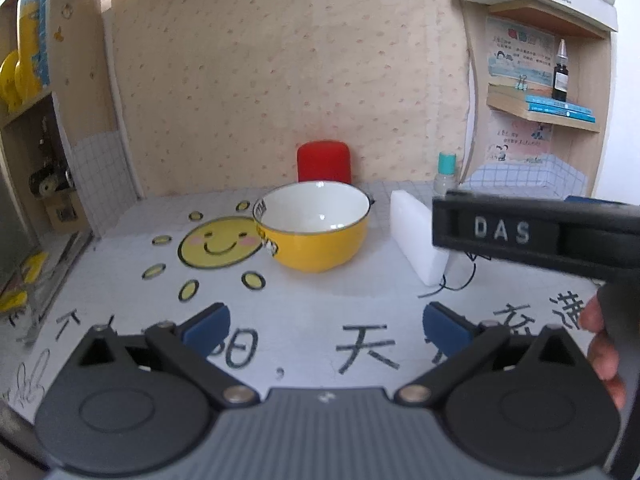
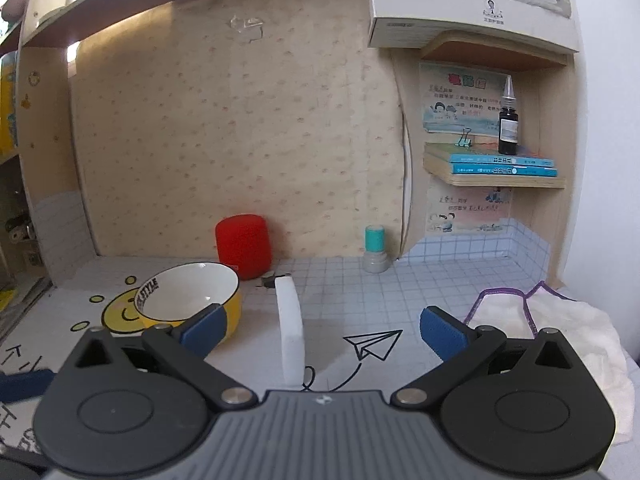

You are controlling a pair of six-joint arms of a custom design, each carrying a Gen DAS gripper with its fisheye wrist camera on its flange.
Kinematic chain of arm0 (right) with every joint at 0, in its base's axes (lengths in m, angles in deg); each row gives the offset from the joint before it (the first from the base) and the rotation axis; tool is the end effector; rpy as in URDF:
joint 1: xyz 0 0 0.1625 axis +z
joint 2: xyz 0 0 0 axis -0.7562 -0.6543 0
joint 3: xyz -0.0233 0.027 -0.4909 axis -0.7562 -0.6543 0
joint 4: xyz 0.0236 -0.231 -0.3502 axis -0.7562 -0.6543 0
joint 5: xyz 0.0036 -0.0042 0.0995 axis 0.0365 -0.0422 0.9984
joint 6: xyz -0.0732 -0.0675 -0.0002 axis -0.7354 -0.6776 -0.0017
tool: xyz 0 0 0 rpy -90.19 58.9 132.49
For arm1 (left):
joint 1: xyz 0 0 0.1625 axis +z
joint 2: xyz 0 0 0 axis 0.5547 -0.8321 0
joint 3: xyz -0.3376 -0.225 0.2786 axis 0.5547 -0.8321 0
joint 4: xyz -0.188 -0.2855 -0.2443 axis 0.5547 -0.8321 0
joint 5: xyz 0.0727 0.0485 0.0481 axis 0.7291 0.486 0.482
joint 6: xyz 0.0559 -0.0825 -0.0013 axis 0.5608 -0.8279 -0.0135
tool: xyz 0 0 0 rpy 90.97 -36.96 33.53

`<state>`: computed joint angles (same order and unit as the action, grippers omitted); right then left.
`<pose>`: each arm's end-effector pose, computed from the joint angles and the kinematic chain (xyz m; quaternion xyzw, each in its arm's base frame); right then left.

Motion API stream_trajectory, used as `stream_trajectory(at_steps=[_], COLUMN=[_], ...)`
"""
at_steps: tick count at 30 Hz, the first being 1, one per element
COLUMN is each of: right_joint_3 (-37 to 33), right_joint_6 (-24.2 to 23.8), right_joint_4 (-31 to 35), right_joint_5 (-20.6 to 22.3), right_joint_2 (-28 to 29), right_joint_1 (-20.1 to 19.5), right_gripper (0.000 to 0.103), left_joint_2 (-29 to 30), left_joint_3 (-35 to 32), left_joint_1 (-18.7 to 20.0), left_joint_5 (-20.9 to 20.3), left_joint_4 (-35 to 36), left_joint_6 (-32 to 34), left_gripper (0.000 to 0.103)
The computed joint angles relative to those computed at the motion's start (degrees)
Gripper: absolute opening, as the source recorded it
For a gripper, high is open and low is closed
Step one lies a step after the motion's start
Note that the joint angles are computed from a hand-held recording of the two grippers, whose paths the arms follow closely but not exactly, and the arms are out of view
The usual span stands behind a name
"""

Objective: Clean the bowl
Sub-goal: 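Move the right tool toward the white sponge while the left tool approaches the yellow bowl, then grasp the yellow bowl rim with the left tool while the right tool grasps the white sponge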

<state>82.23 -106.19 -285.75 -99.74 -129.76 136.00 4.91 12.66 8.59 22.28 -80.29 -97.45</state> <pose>0.0858 -0.6203 0.1792 0.2563 -0.7949 0.4779 0.2722 -0.2878 -0.5656 -0.0107 0.1809 0.7940 -0.4334 0.3860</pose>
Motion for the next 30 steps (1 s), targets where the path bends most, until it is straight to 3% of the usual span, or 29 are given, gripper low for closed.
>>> stream_trajectory(at_steps=[3, 10, 16, 22, 25, 27, 29, 30], right_joint_3=[-0.57, -2.05, -4.89, -6.71, -8.18, -9.0, -9.76, -10.06], right_joint_6=[-0.1, -0.99, -3.41, -4.83, -5.95, -5.48, -5.75, -5.82], right_joint_4=[-0.14, 1.63, 5.28, 9.37, 10.21, 12.07, 12.78, 13.02], right_joint_5=[0.54, 3.23, 2.5, 3.85, 2.37, 2.78, 1.87, 1.56], right_joint_2=[0.17, 0.36, 1.13, 1.57, 2.55, 2.65, 3.04, 3.19], right_joint_1=[-0.4, -1.77, -1.19, -1.32, -0.98, -1.15, -0.92, -0.84], right_gripper=[0.103, 0.103, 0.082, 0.08, 0.08, 0.075, 0.057, 0.054], left_joint_2=[-1.56, -2.98, -4.13, -3.82, -3.12, -2.83, -1.76, -1.54], left_joint_3=[2.11, 0.91, 0.06, -3.0, -5.43, -6.82, -9.4, -9.86], left_joint_1=[0.33, 2.95, 4.76, 6.68, 7.99, 8.98, 10.04, 10.25], left_joint_5=[-0.83, 2.62, 3.55, 5.48, 6.66, 8.62, 9.34, 9.42], left_joint_4=[-6.89, -6.3, -12.31, -12.02, -8.67, -5.49, -1.11, -0.45], left_joint_6=[7.07, 8.25, 15.31, 18.36, 17.02, 14.47, 11.59, 11.46], left_gripper=[0.103, 0.103, 0.103, 0.101, 0.094, 0.076, 0.074, 0.072])
